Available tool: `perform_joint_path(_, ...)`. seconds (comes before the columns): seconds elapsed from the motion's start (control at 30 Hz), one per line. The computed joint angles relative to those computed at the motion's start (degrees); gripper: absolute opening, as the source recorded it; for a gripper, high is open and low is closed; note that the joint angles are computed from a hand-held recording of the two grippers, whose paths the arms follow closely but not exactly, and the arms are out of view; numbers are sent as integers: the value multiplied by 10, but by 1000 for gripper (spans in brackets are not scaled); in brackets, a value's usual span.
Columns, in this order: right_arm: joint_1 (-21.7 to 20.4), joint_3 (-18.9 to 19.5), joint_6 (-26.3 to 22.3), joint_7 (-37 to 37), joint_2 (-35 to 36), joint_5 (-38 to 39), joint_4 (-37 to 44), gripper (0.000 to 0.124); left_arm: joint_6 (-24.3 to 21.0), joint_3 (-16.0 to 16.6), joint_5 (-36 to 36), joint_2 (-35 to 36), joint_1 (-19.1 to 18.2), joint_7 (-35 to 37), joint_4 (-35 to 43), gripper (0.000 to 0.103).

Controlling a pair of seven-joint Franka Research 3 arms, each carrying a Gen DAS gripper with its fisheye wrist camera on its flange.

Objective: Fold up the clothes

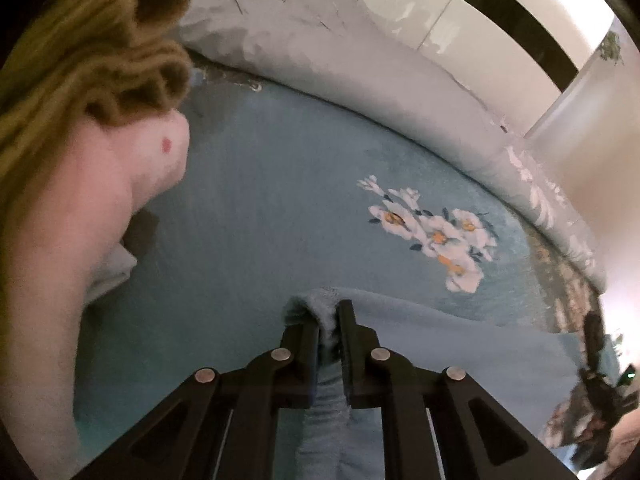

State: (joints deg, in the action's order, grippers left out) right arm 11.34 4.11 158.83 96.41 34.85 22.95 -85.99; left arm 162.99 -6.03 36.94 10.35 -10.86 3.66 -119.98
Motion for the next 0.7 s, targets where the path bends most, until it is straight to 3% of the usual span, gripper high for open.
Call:
perform_joint_path(0.07, 3, -4, -7, 7, 0, -3, 2, 3, 5, -11, -20, -13, 3, 22, -13, 38)
perform_joint_path(0.13, 6, -7, -7, 12, -4, -6, -4, 3, 11, -14, -11, -33, -3, 22, -31, 52)
perform_joint_path(0.23, 28, -32, -2, 42, -20, -34, -23, 11, 18, -20, 25, -61, -11, -2, -53, 58)
perform_joint_path(0.27, 32, -37, 4, 50, -30, -42, -36, 24, 24, -21, 52, -75, -14, -27, -66, 60)
perform_joint_path(0.3, 25, -29, 20, 41, -45, -37, -56, 37, 25, -25, 87, -93, -16, -64, -82, 61)
perform_joint_path(0.33, 9, -9, 40, 16, -65, -21, -85, 40, 25, -31, 119, -109, -15, -98, -97, 63)
perform_joint_path(0.5, -53, 64, 110, -130, -177, 86, -229, 44, 14, -80, 208, -170, 2, -251, -175, 69)
perform_joint_path(0.63, -71, 78, 131, -228, -267, 192, -334, 47, 88, -99, 320, -163, 37, -444, -216, 68)
perform_joint_path(0.7, -71, 70, 126, -260, -308, 239, -381, 47, 110, -99, 434, -144, 48, -575, -205, 69)
